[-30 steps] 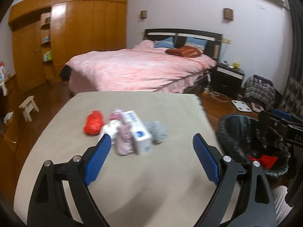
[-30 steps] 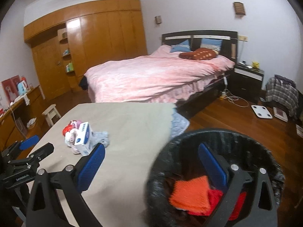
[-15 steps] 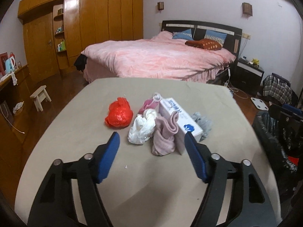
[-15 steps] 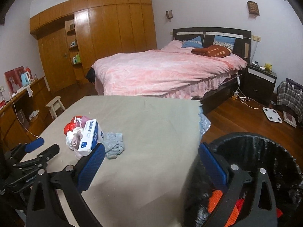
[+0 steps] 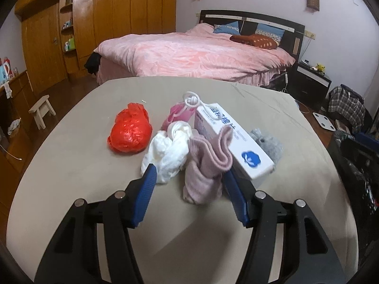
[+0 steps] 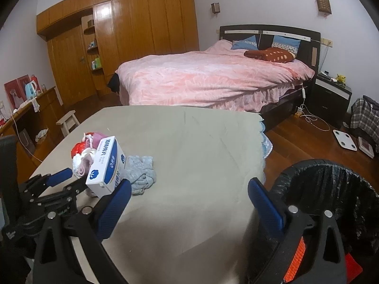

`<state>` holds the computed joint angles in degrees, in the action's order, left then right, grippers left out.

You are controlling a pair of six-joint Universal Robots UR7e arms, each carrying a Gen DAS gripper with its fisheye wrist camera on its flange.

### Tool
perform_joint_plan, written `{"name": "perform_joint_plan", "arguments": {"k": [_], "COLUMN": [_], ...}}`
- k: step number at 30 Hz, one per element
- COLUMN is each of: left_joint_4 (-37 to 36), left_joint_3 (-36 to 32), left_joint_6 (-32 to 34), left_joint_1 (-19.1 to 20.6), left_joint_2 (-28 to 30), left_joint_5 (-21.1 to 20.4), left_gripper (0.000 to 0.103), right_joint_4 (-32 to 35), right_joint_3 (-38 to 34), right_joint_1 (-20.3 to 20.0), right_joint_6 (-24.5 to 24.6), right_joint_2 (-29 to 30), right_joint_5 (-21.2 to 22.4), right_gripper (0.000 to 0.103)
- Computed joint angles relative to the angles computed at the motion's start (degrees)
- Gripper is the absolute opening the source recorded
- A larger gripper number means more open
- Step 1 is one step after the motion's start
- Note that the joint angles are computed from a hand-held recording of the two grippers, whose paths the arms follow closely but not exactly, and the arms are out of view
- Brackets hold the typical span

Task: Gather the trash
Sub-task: 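Grasp the pink sock with the left tool while the right tool grasps the grey sock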

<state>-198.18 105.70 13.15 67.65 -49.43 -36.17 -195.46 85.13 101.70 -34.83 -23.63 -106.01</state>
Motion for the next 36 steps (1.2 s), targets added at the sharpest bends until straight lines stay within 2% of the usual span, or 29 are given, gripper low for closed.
{"name": "perform_joint_plan", "arguments": {"k": [7,12,14,15,21,26,30,35,36], "left_joint_4": [2.2,0.6,-1.3,-2.5,-6.6,-5.5,-5.7,-5.3,-4.9], "left_joint_3": [-3.8,-4.0,-3.2,-2.5,1.7,2.8,3.1,3.5,3.6], "left_joint_6": [0.4,1.1,2.0,2.5,1.9,1.2,1.5,1.4,1.3], "left_joint_1": [0.5,0.4,0.0,-0.2,-1.8,-1.6,-1.2,-0.8,-0.7], "left_joint_2": [1.8,2.1,1.8,1.5,-0.7,-1.3,-1.5,-1.8,-1.8], "left_joint_5": [0.7,1.4,1.7,1.4,1.7,2.2,2.5,1.8,1.7], "left_gripper": [0.055,0.027,0.02,0.009,0.009,0.009,0.009,0.009,0.009], "right_joint_4": [0.8,2.2,2.9,3.2,7.1,10.8,14.1,17.5,18.6], "right_joint_3": [-1.0,-1.6,-2.1,-2.4,-5.6,-9.2,-11.5,-13.7,-14.2], "right_joint_1": [0.1,0.3,0.5,0.5,0.8,1.5,1.8,1.7,1.7], "right_joint_6": [-0.4,-0.4,-0.6,-0.6,-0.5,-1.1,-1.5,-1.0,-0.9], "right_joint_2": [0.5,0.9,1.2,1.4,3.5,6.2,7.8,9.3,9.4], "right_joint_5": [0.0,0.3,0.6,0.6,1.4,1.6,0.8,-0.1,-0.4], "right_gripper": [0.097,0.094,0.092,0.089,0.082,0.079,0.071,0.067,0.062]}}
